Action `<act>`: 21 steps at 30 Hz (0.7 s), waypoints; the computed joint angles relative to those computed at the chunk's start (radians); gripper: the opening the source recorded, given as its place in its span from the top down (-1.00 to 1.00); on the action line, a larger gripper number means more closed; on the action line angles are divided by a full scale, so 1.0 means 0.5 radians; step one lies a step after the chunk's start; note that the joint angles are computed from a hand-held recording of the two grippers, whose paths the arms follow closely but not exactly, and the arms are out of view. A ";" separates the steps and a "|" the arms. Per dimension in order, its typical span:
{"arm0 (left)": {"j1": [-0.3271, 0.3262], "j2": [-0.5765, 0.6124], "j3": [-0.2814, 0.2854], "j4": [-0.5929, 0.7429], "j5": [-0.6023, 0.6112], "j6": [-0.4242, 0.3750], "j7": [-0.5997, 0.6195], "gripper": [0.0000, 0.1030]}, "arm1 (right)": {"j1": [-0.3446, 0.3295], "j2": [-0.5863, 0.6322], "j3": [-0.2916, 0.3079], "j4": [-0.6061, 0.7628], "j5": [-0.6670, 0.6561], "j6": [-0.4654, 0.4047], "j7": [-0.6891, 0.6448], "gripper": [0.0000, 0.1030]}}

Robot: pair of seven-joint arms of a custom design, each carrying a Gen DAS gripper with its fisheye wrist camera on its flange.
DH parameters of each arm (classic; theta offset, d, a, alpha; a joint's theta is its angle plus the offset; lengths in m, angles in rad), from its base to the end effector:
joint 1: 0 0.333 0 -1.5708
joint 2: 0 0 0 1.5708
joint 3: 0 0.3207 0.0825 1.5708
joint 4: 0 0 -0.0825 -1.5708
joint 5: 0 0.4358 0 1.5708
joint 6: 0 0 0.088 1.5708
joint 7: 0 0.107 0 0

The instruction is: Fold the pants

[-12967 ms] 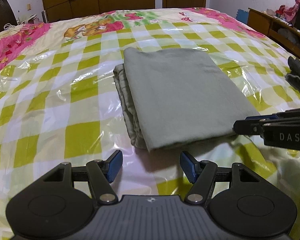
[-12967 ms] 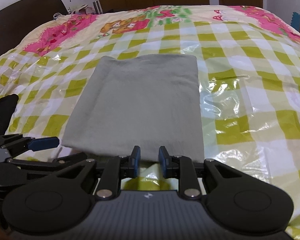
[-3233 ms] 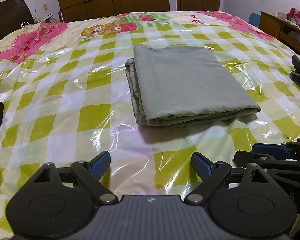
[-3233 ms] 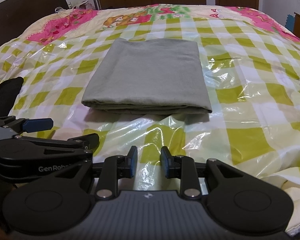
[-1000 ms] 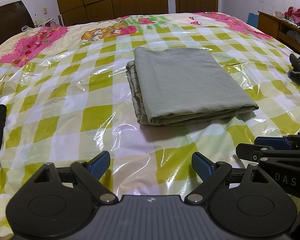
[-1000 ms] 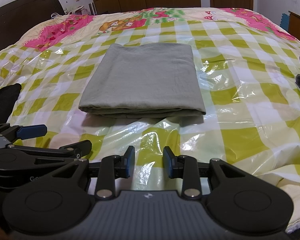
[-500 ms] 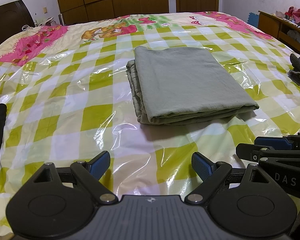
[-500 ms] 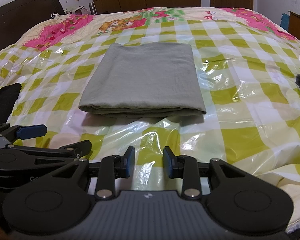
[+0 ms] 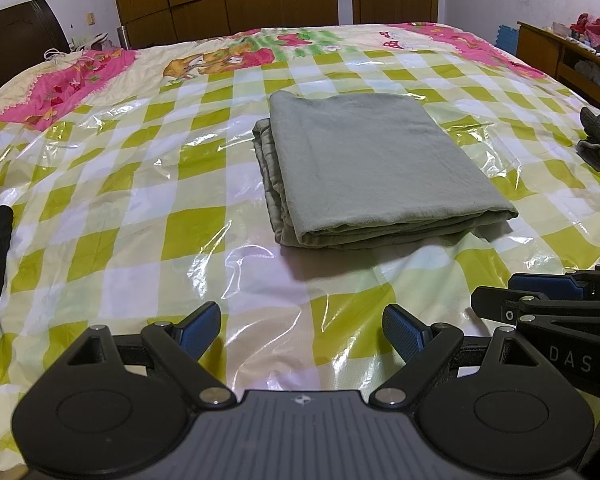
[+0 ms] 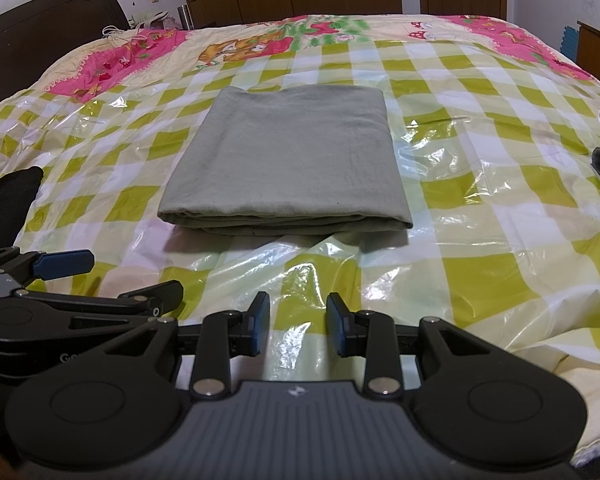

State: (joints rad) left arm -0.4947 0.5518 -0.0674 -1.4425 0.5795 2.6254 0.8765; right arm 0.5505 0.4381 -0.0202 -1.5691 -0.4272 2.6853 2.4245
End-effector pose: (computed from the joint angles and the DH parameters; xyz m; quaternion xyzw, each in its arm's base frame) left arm 0.6777 -0.4291 0.4222 -0.5684 0.7404 -0.2657 0.2412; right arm 0.6606 0.4055 0.4482 -0.6601 0.6595 -0.1846 0.3087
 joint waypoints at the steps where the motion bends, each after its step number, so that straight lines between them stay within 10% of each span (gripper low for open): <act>1: -0.002 0.002 0.001 0.002 0.001 -0.002 -0.003 -0.90 | 0.001 -0.001 -0.001 -0.001 0.000 0.002 0.003 0.38; 21: -0.002 0.017 -0.005 0.024 -0.034 -0.025 0.009 -0.90 | 0.003 0.000 -0.002 -0.001 0.001 0.001 0.002 0.38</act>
State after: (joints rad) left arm -0.4957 0.5604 -0.0701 -1.4307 0.5626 2.6131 0.8809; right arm 0.5519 0.4380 -0.0215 -1.5698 -0.4269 2.6858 2.4253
